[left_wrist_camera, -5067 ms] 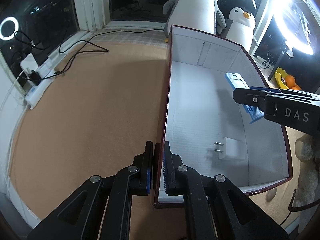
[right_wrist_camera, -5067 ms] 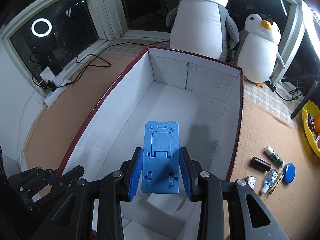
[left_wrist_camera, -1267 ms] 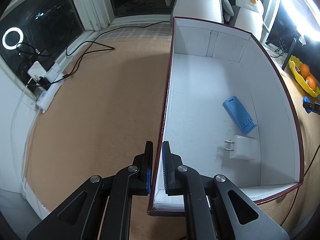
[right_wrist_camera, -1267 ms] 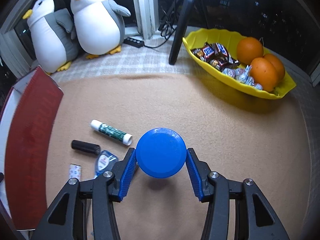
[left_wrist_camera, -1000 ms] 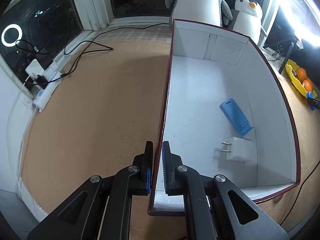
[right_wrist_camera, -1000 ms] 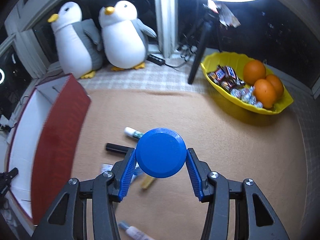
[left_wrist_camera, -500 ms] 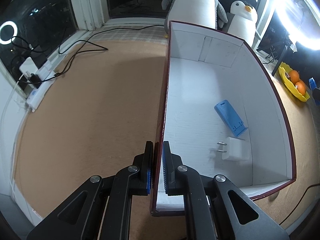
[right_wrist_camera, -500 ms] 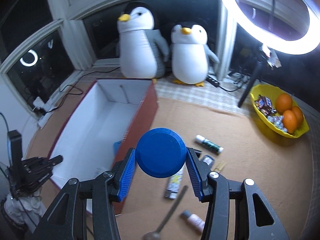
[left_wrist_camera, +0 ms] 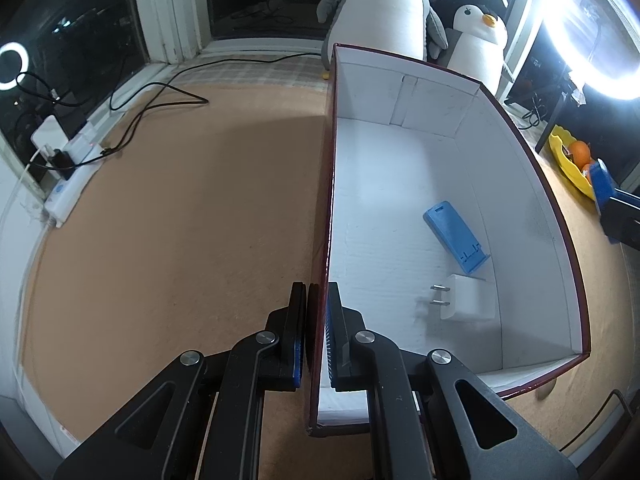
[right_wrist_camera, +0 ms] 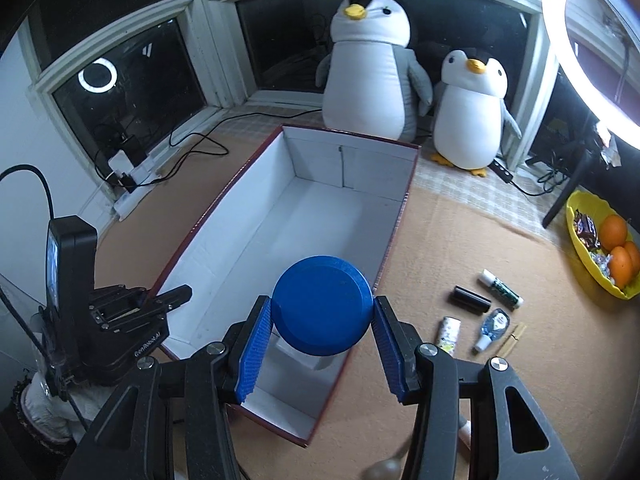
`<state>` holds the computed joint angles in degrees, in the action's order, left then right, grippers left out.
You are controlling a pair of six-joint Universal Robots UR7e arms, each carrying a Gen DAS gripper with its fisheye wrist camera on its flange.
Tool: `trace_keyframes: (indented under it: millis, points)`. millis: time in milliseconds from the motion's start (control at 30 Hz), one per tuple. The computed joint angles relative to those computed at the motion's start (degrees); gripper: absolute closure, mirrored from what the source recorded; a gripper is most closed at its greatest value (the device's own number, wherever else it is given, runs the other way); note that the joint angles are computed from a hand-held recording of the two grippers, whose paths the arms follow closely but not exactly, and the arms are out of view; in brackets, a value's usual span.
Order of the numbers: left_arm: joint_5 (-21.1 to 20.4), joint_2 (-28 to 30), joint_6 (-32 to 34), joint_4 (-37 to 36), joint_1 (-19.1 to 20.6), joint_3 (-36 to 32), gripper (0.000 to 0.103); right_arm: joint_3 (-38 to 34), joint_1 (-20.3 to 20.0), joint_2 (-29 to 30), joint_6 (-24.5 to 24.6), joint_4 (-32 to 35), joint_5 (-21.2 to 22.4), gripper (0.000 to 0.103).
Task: Organize rigid objects
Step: 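Carry the blue round tin into the box and release it with the right gripper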
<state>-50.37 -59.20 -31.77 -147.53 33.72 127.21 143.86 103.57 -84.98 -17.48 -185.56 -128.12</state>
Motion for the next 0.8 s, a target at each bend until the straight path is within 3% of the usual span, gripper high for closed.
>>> trace_keyframes:
  millis: [400, 800]
  points:
    - [-0.3, 0.2, 1.8, -1.6, 0.3, 0.3, 0.096, -3.7, 0.1, 8.6, 1.7, -0.6, -0.4, 0.057]
    - [-0.4, 0.2, 2.0, -1.7, 0.3, 0.2, 0.096, -5.3, -0.6, 11.4, 1.5, -0.3, -0.1, 0.057]
